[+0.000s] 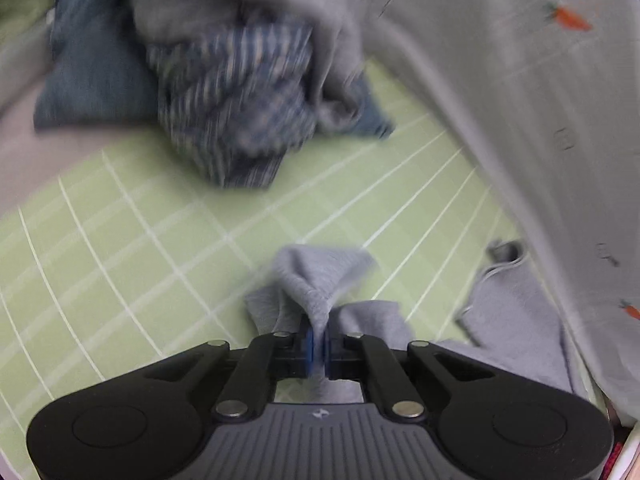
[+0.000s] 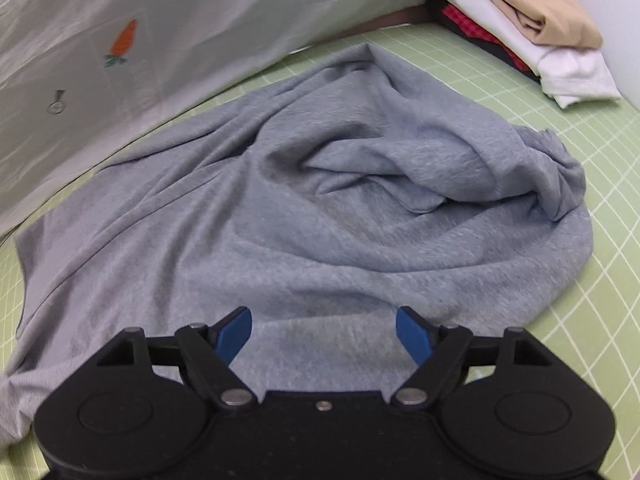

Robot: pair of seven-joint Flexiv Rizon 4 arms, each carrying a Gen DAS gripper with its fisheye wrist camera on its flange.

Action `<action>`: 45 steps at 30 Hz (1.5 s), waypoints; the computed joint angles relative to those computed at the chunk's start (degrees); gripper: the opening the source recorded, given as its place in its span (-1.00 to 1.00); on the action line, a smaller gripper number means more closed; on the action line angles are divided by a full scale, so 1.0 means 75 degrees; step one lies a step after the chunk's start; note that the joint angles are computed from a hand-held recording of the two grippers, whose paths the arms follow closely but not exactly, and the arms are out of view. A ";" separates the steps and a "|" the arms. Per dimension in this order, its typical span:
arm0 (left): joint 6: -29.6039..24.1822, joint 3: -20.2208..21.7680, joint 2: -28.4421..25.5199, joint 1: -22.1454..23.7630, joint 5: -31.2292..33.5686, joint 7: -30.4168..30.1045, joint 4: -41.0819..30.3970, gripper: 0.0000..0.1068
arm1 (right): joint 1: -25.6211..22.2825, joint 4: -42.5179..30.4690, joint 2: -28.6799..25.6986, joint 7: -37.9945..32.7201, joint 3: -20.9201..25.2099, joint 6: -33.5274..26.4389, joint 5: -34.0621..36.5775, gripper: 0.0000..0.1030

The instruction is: Fold clothes

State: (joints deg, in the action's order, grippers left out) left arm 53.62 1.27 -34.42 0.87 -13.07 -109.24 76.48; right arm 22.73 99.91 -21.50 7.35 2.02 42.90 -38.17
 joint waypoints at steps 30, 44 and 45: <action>0.1287 -0.0021 0.2033 -0.1674 0.1603 -0.0434 0.2233 0.67 | -0.1481 0.3208 0.2458 0.0711 0.0367 0.1173 -0.1836 1.00; -0.0364 -0.0183 0.2168 -0.3227 0.3580 -0.2850 0.1428 0.68 | -0.2837 0.3821 0.1918 -0.2175 -0.0372 0.3552 -0.2448 -0.34; -0.0437 -0.0210 0.2184 -0.3280 0.3695 -0.2835 0.1407 0.68 | -0.2887 0.3940 0.1993 -0.2046 -0.0438 0.3671 -0.2877 -0.69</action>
